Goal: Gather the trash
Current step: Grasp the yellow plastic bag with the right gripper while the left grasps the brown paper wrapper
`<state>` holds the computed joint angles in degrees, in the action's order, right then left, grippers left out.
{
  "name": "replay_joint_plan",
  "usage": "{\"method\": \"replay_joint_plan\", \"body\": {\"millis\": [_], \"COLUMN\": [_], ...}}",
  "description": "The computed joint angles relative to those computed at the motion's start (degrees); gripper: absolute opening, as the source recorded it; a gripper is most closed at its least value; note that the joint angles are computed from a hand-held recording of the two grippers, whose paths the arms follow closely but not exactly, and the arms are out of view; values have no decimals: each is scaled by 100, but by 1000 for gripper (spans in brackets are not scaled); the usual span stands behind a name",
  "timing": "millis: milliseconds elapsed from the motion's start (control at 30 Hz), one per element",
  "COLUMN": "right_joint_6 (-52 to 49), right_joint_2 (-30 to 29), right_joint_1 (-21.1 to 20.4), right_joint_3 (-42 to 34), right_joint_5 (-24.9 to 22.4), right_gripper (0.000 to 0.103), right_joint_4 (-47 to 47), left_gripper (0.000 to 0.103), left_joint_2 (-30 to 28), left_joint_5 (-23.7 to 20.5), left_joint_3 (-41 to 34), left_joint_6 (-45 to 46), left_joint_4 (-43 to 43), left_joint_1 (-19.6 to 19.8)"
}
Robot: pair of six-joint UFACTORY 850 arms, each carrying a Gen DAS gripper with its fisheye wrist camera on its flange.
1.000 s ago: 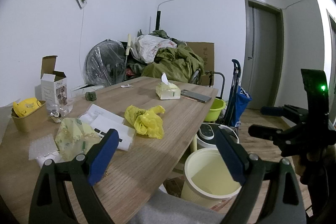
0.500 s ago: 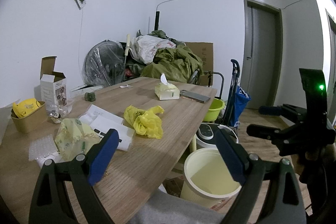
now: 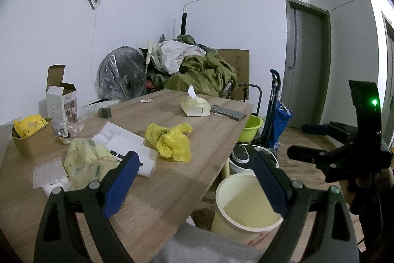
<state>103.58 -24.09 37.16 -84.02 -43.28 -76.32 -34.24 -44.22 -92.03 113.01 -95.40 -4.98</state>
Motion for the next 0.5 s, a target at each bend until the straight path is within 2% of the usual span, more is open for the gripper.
{"method": "replay_joint_plan", "body": {"millis": [333,500], "right_joint_6": [-412,-735], "right_joint_2": [-200,-457], "right_joint_1": [-202,-408], "right_joint_3": [-240,-567], "right_joint_5": [297,566], "right_gripper": [98,98], "right_joint_4": [156,313], "left_gripper": [93,93], "left_joint_2": [-251,-450], "left_joint_5": [298,743], "left_joint_3": [-311,-574], "left_joint_6": [-276,-613], "left_joint_4": [137,314], "left_joint_1": [42,83]}}
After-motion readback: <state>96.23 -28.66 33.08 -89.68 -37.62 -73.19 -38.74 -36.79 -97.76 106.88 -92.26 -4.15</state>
